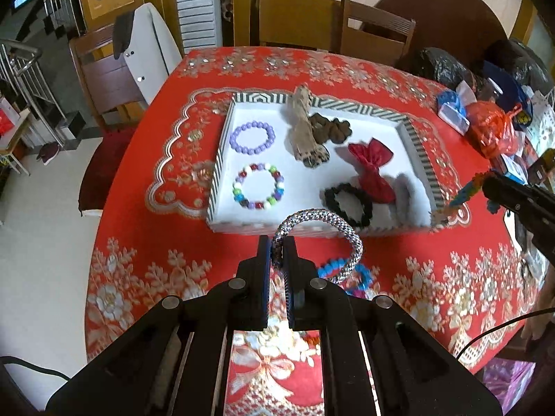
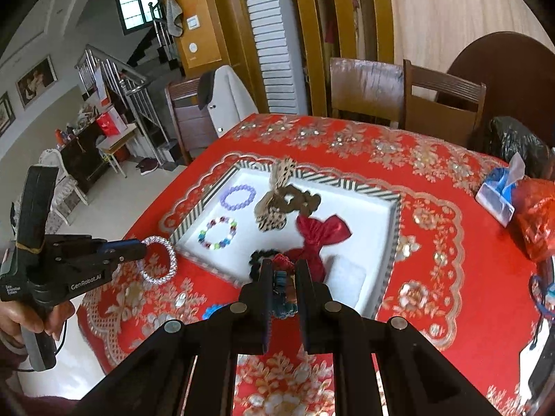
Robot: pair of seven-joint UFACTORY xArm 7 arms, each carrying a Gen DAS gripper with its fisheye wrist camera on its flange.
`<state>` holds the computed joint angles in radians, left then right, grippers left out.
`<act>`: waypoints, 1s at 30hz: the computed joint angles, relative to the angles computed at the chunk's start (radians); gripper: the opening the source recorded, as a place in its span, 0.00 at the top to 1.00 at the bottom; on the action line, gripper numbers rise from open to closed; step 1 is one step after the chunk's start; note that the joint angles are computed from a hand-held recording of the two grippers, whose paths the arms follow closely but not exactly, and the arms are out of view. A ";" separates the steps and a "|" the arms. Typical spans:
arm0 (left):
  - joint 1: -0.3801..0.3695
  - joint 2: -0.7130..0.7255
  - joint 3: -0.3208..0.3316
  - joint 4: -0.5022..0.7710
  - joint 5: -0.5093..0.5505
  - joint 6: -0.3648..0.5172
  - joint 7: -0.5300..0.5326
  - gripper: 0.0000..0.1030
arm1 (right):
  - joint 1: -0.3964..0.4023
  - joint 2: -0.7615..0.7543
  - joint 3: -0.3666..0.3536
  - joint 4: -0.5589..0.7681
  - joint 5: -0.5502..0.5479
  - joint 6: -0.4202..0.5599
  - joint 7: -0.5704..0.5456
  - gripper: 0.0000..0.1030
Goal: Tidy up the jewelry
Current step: 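Carry the silver bangle and multicolor bracelet into the tray and open both tools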
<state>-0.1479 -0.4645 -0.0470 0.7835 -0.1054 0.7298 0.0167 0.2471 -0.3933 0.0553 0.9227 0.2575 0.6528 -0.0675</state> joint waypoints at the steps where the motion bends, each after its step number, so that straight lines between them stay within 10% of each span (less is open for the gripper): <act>1: 0.001 0.019 0.001 0.014 0.001 -0.004 0.001 0.95 | -0.002 0.022 -0.003 0.018 -0.001 -0.002 -0.001 0.89; 30: 0.001 0.511 -0.028 0.330 0.014 0.003 0.005 0.95 | -0.139 0.769 0.022 0.646 -0.045 0.166 0.024 0.89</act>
<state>-0.1470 0.0467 -0.0749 1.1135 -0.0911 0.7326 0.0214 0.1081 0.3753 0.0769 1.5682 0.2122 0.8188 -0.0438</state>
